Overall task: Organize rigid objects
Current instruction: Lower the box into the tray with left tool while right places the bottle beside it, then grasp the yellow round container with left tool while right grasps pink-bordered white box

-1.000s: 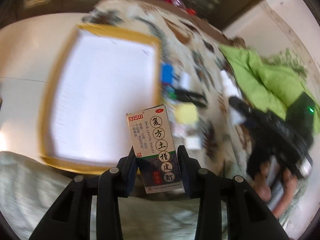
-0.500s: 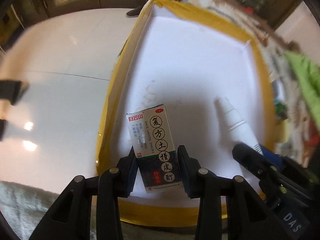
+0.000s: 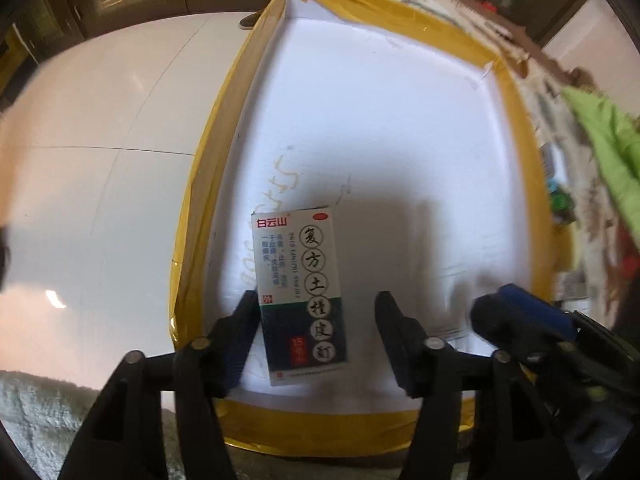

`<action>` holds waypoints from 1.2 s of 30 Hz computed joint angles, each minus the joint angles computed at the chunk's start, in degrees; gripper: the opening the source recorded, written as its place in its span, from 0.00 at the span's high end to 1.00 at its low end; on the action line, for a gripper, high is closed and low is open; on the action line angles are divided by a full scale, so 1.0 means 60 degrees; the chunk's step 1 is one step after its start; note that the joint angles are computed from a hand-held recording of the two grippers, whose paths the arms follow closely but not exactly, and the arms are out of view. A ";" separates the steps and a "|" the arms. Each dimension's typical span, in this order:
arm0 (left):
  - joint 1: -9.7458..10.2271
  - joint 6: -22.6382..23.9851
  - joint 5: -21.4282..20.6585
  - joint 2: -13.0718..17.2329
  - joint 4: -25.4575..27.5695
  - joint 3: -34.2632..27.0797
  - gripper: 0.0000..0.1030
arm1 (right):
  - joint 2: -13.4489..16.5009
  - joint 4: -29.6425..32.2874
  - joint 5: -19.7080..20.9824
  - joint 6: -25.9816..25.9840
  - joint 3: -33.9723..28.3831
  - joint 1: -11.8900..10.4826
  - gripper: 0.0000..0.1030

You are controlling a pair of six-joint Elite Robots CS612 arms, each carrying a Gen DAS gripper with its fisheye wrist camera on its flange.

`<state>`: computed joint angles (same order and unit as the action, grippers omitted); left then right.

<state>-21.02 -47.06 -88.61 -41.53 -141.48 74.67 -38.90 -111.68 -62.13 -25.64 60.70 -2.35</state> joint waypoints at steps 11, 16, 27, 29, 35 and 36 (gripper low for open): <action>-0.0282 0.1836 -0.1528 -0.0516 -0.2590 0.0661 0.39 | -0.0519 -0.1041 0.0966 0.1930 0.0393 -0.1101 0.52; -0.0511 0.2542 -0.2568 -0.0209 -0.1502 0.0072 0.39 | -0.0401 -0.1256 -0.0024 0.2728 0.0319 -0.1278 0.52; -0.0697 0.2110 -0.3024 0.0113 0.0168 -0.0312 0.39 | 0.0023 0.0035 -0.1359 0.2552 -0.0416 -0.1343 0.51; -0.0726 0.1991 -0.3056 0.0180 0.0369 -0.0406 0.39 | 0.0058 0.0244 -0.1559 0.2341 -0.0476 -0.1282 0.51; -0.0830 0.1430 -0.2610 0.0475 0.1178 -0.0959 0.36 | 0.0231 0.0244 -0.2097 0.2017 -0.0662 -0.1160 0.47; -0.0842 0.1334 -0.2530 0.0536 0.1352 -0.1051 0.37 | 0.0257 0.0211 -0.2201 0.2062 -0.0685 -0.1157 0.47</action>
<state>-26.07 -39.06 -103.79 -38.32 -133.37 68.37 -37.36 -110.42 -75.34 -13.27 56.59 -9.30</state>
